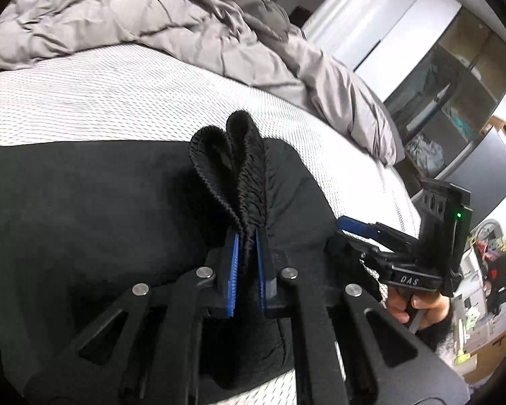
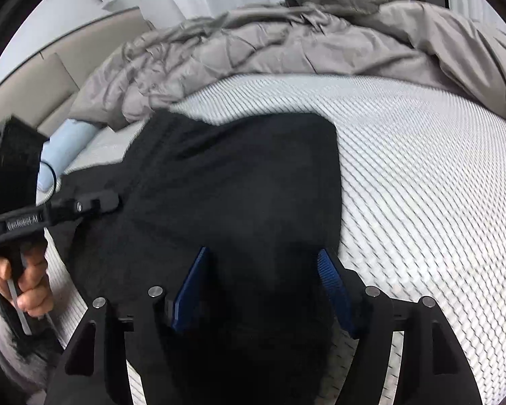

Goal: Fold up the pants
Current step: 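Hold the waistband with the left tool while the right tool smooths the folded pants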

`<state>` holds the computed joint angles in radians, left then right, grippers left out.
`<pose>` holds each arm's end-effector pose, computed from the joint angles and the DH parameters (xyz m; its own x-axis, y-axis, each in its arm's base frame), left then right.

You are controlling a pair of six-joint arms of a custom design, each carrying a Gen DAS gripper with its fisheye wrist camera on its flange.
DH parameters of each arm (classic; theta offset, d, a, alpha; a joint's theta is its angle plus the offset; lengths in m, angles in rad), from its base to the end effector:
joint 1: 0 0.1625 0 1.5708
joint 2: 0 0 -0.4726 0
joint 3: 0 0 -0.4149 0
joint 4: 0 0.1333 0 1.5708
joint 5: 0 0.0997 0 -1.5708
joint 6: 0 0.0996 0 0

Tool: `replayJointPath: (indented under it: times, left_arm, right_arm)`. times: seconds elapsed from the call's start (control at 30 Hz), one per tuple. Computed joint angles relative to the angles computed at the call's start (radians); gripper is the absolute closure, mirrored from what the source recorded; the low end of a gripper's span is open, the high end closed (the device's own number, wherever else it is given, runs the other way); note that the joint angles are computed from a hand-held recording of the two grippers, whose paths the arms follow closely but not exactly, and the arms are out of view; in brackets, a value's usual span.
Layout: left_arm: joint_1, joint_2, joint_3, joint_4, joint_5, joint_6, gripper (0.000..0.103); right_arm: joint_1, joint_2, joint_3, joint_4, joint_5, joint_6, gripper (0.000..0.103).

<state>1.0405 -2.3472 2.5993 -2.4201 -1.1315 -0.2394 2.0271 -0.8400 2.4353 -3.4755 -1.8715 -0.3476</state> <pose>0.0485 -0.2646 0.3777 -0.9752 0.0751 -0.2083 0.1925 0.7526 -0.6297 0.2823 -0.3396 0.0394 -0.7005 -0.6108 0.3690 -0.7002 0.6881 -0.1902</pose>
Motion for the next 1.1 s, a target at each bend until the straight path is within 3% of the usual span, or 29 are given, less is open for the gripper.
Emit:
replayJointPath:
  times: [0.1, 0.2, 0.23, 0.3, 0.33, 0.37, 0.4, 0.47, 0.6, 0.67, 0.7, 0.73, 0.87, 0.97, 1.03, 1.07, 1.1]
  left_arm:
    - [0.01, -0.127, -0.027, 0.12, 0.047, 0.014, 0.097]
    - [0.038, -0.181, -0.045, 0.214, 0.173, 0.051, 0.096]
    - [0.107, -0.153, -0.046, 0.181, 0.164, 0.081, 0.096]
    - [0.285, -0.065, -0.058, 0.063, 0.05, 0.163, 0.091]
    - [0.326, -0.041, -0.068, 0.054, 0.026, 0.183, 0.088]
    - [0.327, -0.039, -0.074, 0.074, 0.037, 0.182, 0.085]
    - [0.32, -0.043, -0.074, 0.08, 0.046, 0.181, 0.084]
    - [0.227, -0.096, -0.071, 0.125, 0.129, 0.133, 0.083]
    - [0.056, -0.21, -0.07, 0.226, 0.228, 0.046, 0.053]
    - [-0.02, -0.239, -0.071, 0.277, 0.244, 0.011, 0.05]
    - [-0.049, -0.241, -0.071, 0.305, 0.248, -0.003, 0.05]
    - [-0.071, -0.238, -0.07, 0.323, 0.251, -0.021, 0.05]
    - [-0.069, -0.16, -0.046, 0.297, 0.222, -0.019, 0.05]
    - [-0.084, -0.147, -0.034, 0.319, 0.23, -0.036, 0.05]
    - [-0.104, -0.156, -0.027, 0.338, 0.22, -0.049, 0.05]
    - [-0.134, -0.17, -0.024, 0.364, 0.219, -0.062, 0.05]
    - [-0.161, -0.178, -0.019, 0.387, 0.221, -0.069, 0.046]
  right_arm:
    - [0.032, 0.032, -0.03, -0.001, 0.04, -0.007, 0.034]
    - [0.057, 0.061, -0.052, 0.022, 0.031, -0.028, 0.034]
    - [0.062, 0.064, -0.053, 0.029, 0.025, -0.036, 0.034]
    - [0.067, 0.066, -0.053, 0.034, -0.005, -0.042, 0.034]
    - [0.065, 0.064, -0.051, 0.04, -0.013, -0.042, 0.034]
    - [0.059, 0.061, -0.047, 0.043, -0.021, -0.04, 0.034]
    - [0.05, 0.057, -0.044, 0.049, -0.03, -0.035, 0.034]
    - [0.03, 0.04, -0.034, 0.072, -0.027, -0.03, 0.034]
    - [-0.022, -0.042, 0.017, 0.137, 0.061, -0.071, 0.034]
    - [-0.044, -0.075, 0.047, 0.169, 0.107, -0.098, 0.035]
    - [-0.06, -0.09, 0.06, 0.196, 0.139, -0.109, 0.046]
    - [-0.067, -0.096, 0.065, 0.219, 0.15, -0.115, 0.067]
    - [-0.091, -0.113, 0.113, 0.23, 0.154, -0.176, 0.083]
    - [-0.107, -0.161, 0.143, 0.287, 0.149, -0.246, 0.084]
    - [-0.11, -0.195, 0.168, 0.26, 0.158, -0.282, 0.08]
    - [-0.114, -0.209, 0.174, 0.242, 0.176, -0.282, 0.075]
    - [-0.117, -0.215, 0.179, 0.199, 0.195, -0.269, 0.057]
